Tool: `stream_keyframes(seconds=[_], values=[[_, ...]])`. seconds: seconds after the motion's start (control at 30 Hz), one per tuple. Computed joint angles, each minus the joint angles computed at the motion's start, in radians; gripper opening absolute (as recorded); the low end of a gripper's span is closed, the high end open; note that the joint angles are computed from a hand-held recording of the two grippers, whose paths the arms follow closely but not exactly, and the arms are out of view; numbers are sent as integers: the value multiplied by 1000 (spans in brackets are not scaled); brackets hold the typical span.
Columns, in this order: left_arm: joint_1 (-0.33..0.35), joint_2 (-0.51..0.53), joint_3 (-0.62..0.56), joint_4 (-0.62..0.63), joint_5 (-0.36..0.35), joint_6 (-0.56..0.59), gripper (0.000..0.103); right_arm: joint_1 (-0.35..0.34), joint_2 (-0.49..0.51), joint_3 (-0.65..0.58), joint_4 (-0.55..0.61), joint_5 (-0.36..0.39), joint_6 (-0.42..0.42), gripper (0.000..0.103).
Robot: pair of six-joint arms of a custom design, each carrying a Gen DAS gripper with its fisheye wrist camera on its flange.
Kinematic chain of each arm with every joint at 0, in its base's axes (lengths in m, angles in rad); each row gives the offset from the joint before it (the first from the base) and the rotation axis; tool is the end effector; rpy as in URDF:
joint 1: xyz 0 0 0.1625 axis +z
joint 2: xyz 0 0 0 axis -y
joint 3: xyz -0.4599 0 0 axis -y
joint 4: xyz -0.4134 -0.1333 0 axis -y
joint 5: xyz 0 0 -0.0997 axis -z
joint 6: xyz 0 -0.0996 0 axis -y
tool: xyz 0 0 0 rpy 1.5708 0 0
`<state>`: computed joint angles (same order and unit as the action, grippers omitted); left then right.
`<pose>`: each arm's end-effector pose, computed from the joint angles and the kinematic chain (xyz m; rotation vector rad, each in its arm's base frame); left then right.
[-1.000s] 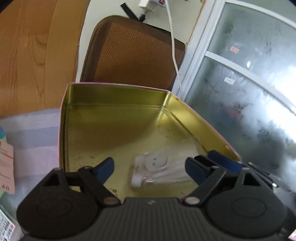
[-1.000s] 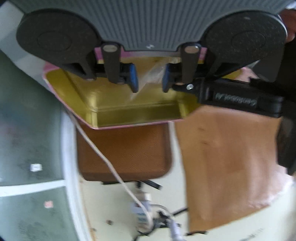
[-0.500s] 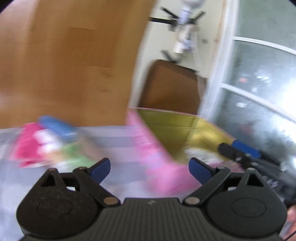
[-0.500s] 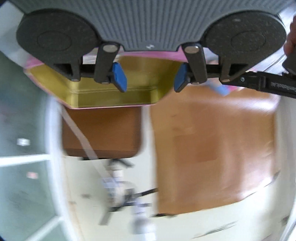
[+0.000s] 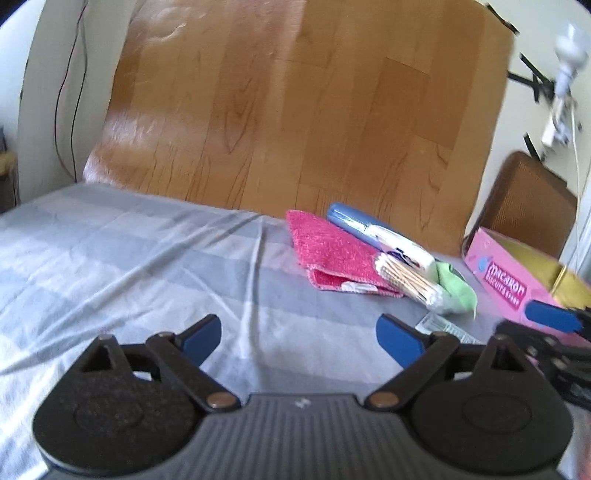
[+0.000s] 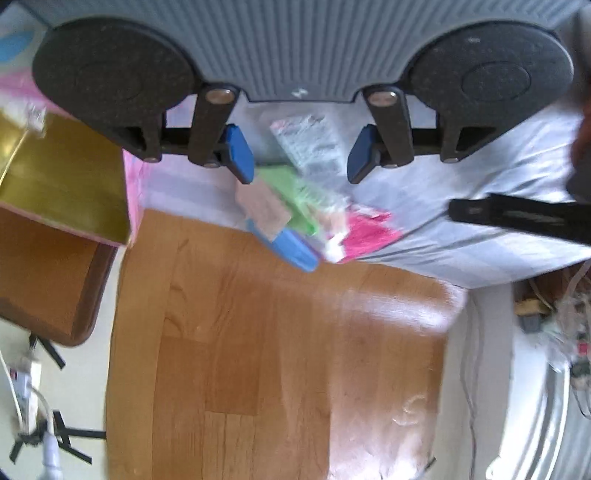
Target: Organize soft objects
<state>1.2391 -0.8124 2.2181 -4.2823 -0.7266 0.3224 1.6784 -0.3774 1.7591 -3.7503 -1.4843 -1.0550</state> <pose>0.0420 -0.5160 0.1675 -0.0076 2.0109 -1.4585 0.2104 -0.6269 -0.0720 1.4998 -2.1944 1.0492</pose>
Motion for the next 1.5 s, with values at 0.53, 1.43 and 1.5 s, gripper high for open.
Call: stream_keyframes(seconds=[0.53,1.43,1.5], values=[[2,9,13,-38,-60,-15,97,46,84,-152,-31,-68,-9,50],[28,-20,28,5,-121,-81,99,43,43,-125,23,-71,16,15],[28,-21,30,4,-125,-81,99,31,-16,-39,33,-22,15,15]])
